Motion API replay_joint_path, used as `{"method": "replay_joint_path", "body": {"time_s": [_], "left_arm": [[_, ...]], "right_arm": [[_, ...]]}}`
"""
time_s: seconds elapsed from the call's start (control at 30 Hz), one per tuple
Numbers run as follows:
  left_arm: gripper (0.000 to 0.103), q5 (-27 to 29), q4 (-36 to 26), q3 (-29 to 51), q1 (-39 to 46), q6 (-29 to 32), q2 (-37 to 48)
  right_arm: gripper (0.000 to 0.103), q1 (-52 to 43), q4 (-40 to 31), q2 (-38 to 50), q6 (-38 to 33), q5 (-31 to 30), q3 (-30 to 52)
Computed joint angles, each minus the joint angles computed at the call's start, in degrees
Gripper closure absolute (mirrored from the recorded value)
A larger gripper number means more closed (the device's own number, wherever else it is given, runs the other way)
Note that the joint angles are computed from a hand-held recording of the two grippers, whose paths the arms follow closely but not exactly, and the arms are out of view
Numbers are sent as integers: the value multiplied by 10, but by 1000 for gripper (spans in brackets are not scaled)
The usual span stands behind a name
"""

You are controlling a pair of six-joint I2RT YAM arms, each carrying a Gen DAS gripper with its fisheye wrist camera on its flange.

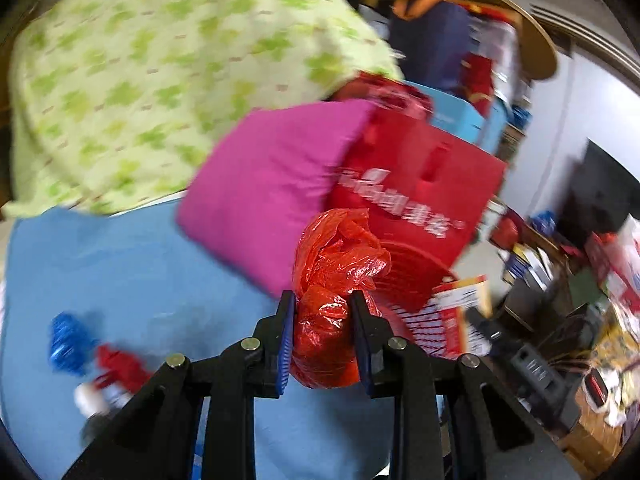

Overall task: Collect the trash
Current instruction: 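Carry the red bag and yellow box to the red basket and release both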

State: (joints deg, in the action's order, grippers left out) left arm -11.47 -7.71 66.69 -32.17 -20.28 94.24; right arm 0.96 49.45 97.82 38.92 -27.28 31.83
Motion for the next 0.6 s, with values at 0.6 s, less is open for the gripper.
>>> {"method": "replay_joint_path", "body": {"time_s": [0.6], "left_arm": [[41,1,4,113,-42,-24,147]], "right_arm": [[28,-10,47,45,9,-12,8]]}}
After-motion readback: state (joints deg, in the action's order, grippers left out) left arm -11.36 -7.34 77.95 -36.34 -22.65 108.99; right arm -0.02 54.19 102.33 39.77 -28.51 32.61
